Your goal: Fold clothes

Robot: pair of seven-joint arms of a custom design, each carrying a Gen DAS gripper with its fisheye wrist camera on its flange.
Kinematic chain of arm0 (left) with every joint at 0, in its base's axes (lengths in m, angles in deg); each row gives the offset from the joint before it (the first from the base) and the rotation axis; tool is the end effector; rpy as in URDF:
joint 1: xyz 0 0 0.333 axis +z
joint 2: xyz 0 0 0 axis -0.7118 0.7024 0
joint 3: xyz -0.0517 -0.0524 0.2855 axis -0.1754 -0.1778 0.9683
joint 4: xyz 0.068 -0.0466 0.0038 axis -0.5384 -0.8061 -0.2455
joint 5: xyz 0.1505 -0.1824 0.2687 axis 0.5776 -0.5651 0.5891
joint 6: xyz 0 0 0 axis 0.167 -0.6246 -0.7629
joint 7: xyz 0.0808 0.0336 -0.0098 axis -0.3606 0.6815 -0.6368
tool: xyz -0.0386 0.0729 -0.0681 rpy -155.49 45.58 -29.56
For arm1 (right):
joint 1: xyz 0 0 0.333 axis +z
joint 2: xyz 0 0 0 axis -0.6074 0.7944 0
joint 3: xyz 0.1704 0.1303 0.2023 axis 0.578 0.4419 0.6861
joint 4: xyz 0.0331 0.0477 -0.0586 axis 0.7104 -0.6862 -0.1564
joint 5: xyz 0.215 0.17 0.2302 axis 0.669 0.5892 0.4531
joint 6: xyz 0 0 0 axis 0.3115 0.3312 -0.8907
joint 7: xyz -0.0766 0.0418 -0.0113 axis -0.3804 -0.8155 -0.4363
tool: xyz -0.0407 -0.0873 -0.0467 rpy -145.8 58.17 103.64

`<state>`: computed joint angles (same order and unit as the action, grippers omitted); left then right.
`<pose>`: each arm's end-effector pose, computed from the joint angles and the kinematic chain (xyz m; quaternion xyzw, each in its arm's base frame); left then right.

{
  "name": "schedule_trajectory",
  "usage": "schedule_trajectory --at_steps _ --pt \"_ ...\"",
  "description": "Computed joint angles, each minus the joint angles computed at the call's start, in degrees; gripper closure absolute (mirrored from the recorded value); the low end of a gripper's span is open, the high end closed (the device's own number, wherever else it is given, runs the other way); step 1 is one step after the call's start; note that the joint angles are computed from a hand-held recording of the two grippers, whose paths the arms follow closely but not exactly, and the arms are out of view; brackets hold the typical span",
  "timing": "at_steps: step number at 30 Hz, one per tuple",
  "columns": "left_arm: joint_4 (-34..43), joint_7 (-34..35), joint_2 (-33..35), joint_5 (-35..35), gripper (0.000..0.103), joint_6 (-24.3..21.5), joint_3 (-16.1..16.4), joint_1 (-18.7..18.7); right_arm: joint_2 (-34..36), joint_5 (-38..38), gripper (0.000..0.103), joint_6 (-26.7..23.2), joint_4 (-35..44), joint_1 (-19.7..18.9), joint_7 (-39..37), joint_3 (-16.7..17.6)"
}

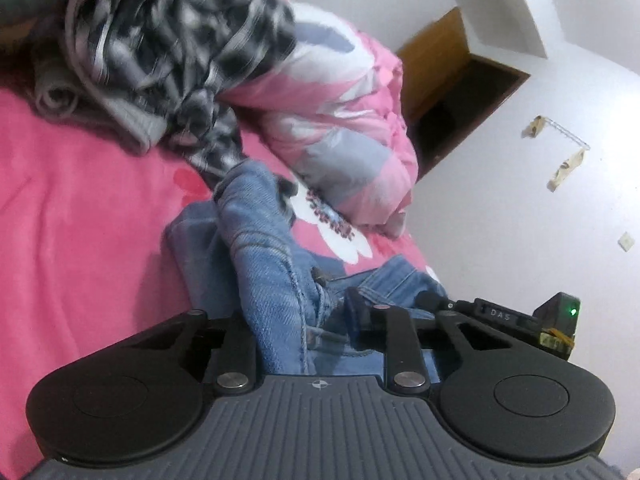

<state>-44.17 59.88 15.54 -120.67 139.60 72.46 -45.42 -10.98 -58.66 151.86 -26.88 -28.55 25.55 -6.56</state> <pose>0.5796 -0.0408 0.6312 -0.6351 0.5103 -0.5764 0.0637 0.6860 0.1549 0.6759 -0.6566 0.5819 -0.0935 0.4706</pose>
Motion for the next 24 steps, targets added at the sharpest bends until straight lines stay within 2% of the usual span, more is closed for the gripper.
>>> schedule_trajectory --at_steps 6,10,17,20,23,24 --pt "-7.7 14.4 -7.6 -10.1 0.089 3.8 0.6 -3.3 -12.7 -7.4 0.065 15.8 -20.6 5.0 -4.2 -3.3" --pt "-13.6 24.7 -13.5 -15.8 0.090 4.8 2.1 -6.8 -16.1 -13.8 0.063 19.7 -25.8 7.6 -5.2 -4.5" --pt "-21.6 26.1 -20.4 -14.5 0.090 5.2 4.2 -10.7 -21.0 -17.4 0.059 23.2 -32.8 8.6 -5.9 -4.3" --pt "-22.7 26.3 -20.9 -12.6 0.090 5.9 4.8 -11.8 -23.6 -19.7 0.057 25.2 -36.9 9.2 -6.0 -4.4" --pt "-21.8 26.7 -20.0 -12.0 0.089 6.1 5.6 -12.7 -26.2 -19.7 0.056 27.4 -40.8 8.9 -9.4 -3.4" --pt "-21.3 26.7 -19.6 -11.9 0.083 6.2 5.8 -12.8 -26.8 -19.3 0.056 27.9 -41.8 8.8 -11.0 -3.0"
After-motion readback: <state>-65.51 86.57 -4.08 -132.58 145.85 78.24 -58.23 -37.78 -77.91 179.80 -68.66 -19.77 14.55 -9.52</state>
